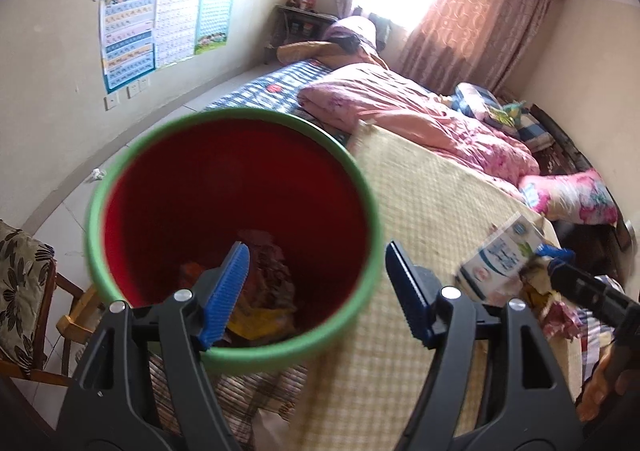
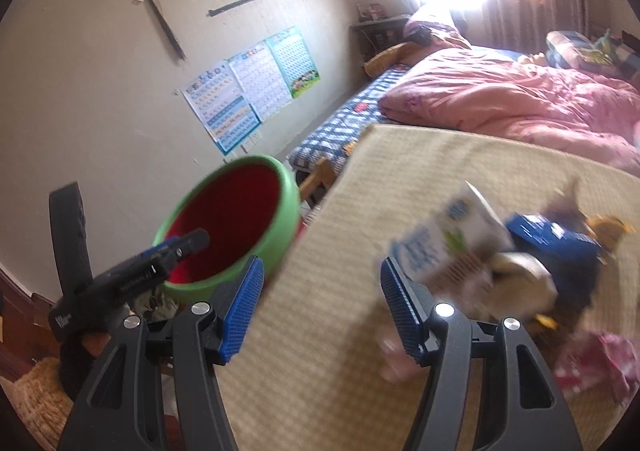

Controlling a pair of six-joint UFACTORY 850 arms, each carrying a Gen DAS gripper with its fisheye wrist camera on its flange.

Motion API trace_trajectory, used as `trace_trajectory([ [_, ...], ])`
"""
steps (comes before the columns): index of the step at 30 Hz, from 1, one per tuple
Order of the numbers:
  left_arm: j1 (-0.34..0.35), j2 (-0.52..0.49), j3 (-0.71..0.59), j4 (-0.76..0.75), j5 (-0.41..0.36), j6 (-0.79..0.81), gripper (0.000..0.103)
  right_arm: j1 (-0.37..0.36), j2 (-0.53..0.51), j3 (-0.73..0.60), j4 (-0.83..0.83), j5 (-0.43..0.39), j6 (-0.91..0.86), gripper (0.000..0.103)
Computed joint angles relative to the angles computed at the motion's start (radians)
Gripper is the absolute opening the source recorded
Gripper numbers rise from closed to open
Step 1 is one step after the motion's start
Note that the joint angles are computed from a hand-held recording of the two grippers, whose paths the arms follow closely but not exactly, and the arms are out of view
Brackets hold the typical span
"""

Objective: Collect trash
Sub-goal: 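Grasp the pink wrapper with the right tool while the left grasps the white milk carton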

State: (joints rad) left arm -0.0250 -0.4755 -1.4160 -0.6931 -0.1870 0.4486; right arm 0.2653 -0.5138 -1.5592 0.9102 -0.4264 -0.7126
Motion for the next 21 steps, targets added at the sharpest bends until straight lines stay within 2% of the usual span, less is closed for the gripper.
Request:
trace_trajectory([
  [4,-0.043,0.0,0.008,-0.022,-0.017,0.029,0.072,-0.037,0.065,0.107,-0.034,0.027,0.002,0.06],
  [8,-0.091,-0.036,-0.032,-0.116,-0.051,0.163,0.077,-0.089,0.102,0.175,-0.081,0.017,0.035,0.06],
  [12,-0.123,-0.1,-0.116,-0.278,-0.106,0.417,0.086,-0.136,0.122,0.216,-0.096,-0.023,0.002,0.06],
  [14,-0.135,-0.152,-0.187,-0.27,-0.156,0.476,0.087,-0.164,0.123,0.224,-0.078,-0.06,-0.047,0.06],
  [18,-0.16,-0.241,-0.319,-0.126,-0.226,0.444,0.09,-0.224,0.121,0.212,-0.071,-0.109,-0.16,0.061],
  [21,-0.167,-0.285,-0.387,-0.055,-0.269,0.401,0.09,-0.257,0.102,0.175,-0.153,-0.128,-0.176,0.069],
])
